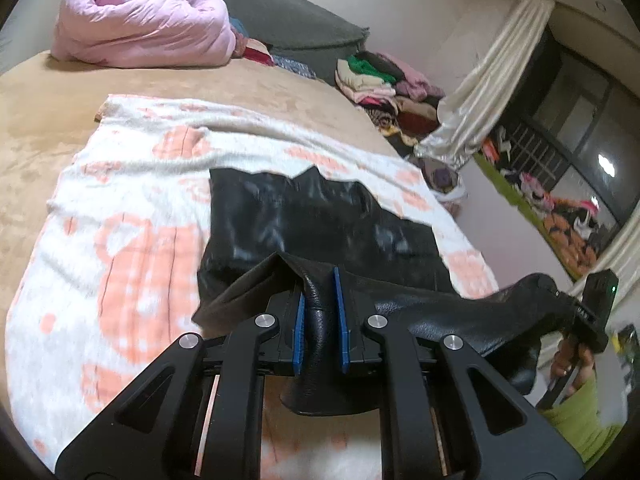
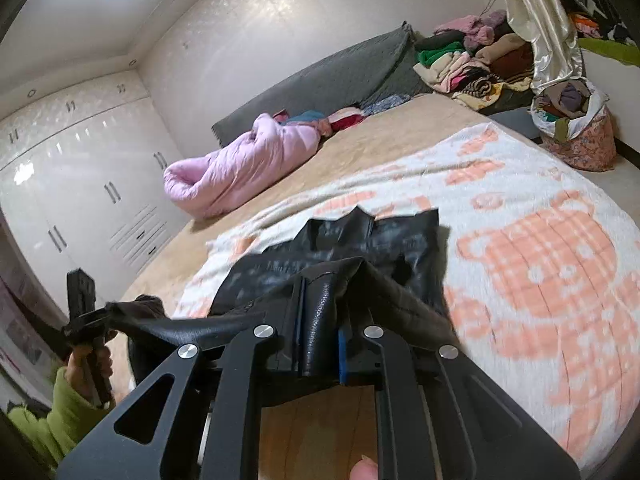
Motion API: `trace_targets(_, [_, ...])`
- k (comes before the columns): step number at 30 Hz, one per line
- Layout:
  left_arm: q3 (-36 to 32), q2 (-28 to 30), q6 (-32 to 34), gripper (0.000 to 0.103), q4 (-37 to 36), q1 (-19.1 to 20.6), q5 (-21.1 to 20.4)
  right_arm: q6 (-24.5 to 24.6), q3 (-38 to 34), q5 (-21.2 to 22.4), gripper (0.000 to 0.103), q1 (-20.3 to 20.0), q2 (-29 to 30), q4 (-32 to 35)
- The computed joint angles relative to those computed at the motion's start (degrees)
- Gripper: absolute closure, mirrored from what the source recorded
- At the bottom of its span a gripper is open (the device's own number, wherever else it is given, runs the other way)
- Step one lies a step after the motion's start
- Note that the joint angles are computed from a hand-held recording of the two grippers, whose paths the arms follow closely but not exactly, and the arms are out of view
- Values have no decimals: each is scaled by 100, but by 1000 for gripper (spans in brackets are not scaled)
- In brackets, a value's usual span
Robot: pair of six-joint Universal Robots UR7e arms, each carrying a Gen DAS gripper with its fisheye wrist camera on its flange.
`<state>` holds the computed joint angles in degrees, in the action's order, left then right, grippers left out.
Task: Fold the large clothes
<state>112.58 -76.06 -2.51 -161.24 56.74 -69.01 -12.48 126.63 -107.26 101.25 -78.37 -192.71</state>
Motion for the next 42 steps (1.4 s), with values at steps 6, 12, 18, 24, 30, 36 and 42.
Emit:
trace_targets(6, [-537,468,-29,97,-79,159,-109,53,-650,-182,92,-64,493,13])
trace_targets(12, [-1221,954,-63,96,170,360,-206,219,-1328,-476,92,-150,971,274])
trace_targets(18, [-1979,1478,-48,96,693,664,-389,508,-2018,-652,91,-320,1389,812])
trace_targets(24, [-2495,1871,-8,95,956,854,-229,548,-2682,-1100,90,-442,1906,1198])
trace_targets(30, [-2762,2130,87,92,1150,947,-152,662,-3069,-1299,90,-634,2249,1487])
trace_targets(36, [-2830,2156,121,85,1187,1010,-374,1004,-3149,-1060,82,-821,2259,1687])
trace_targets(42, [-2667,2014,231,57,689,960,-390,740,-2977,-620,50,-857,2237,1167])
